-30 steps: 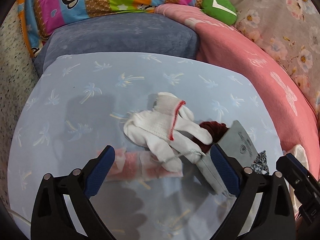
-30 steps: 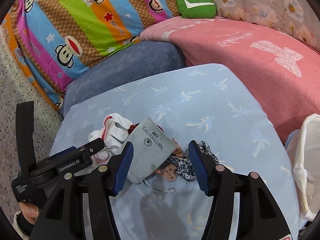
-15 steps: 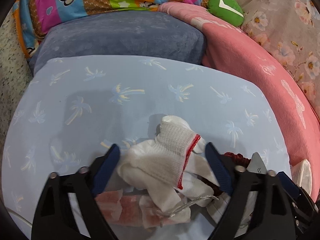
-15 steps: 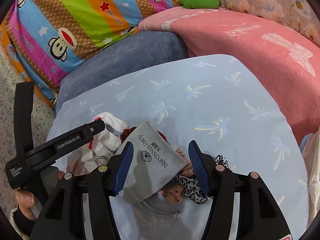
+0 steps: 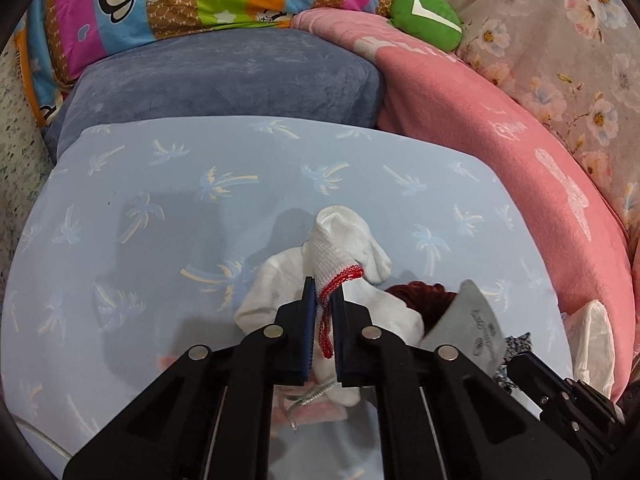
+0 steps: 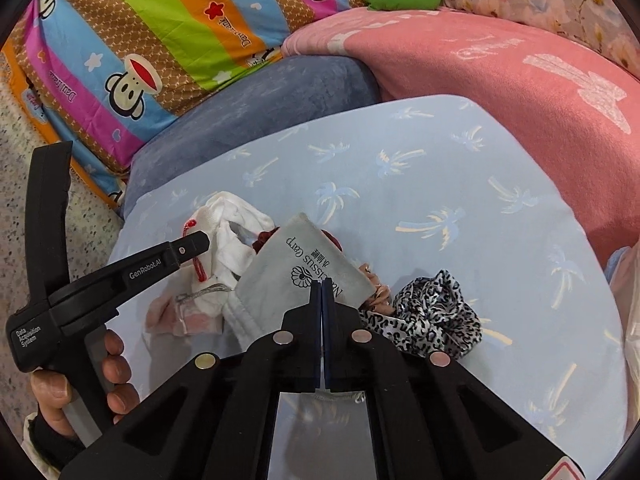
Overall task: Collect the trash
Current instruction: 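Grasp the white glove with the left gripper while the right gripper grasps the grey pouch, then lift the glove and grey pouch with both grippers toward the wastebasket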
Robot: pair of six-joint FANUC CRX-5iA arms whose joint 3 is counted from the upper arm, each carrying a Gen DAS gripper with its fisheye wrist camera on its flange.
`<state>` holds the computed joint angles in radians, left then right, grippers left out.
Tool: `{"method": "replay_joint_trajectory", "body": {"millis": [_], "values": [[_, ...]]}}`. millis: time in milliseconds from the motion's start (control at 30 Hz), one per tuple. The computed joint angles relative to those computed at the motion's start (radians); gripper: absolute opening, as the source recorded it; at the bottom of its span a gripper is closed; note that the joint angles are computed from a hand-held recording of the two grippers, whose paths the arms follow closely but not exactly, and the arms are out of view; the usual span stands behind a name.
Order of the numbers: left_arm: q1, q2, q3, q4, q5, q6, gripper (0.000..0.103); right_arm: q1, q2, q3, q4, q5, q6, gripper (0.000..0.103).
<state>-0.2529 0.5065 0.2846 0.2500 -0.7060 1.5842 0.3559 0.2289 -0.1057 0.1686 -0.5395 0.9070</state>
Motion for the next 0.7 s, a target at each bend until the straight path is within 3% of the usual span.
{"method": "replay_joint_trajectory", "body": {"millis": [133, 200, 300, 367, 400, 600, 700], "values": [[-0.004, -0.02, -0.022, 0.014, 0.012, -0.005, 0.007, -0.002, -0.023, -0.019, 0.017, 0.01, -0.012, 0.001], [-0.004, -0.034, -0.041, 0.03, 0.024, -0.017, 0.007, -0.002, -0.026, -0.03, 0.05, 0.013, -0.043, 0.006], [-0.007, -0.05, -0.062, 0.042, 0.038, -0.027, 0.007, -0.014, -0.012, -0.007, 0.013, -0.005, -0.005, 0.022], [-0.006, -0.058, -0.078, 0.064, 0.05, -0.044, 0.007, -0.017, 0.003, 0.003, 0.018, -0.008, -0.005, 0.041], [-0.005, -0.061, -0.083, 0.07, 0.055, -0.05, 0.007, -0.018, 0.011, 0.007, 0.025, -0.008, -0.011, 0.042], [-0.007, -0.058, -0.09, 0.091, 0.056, -0.063, 0.007, -0.039, 0.086, 0.094, -0.081, -0.072, 0.086, 0.041], [-0.01, -0.058, -0.091, 0.089, 0.055, -0.061, 0.007, -0.036, 0.094, 0.1, -0.099, -0.082, 0.103, 0.012]]}}
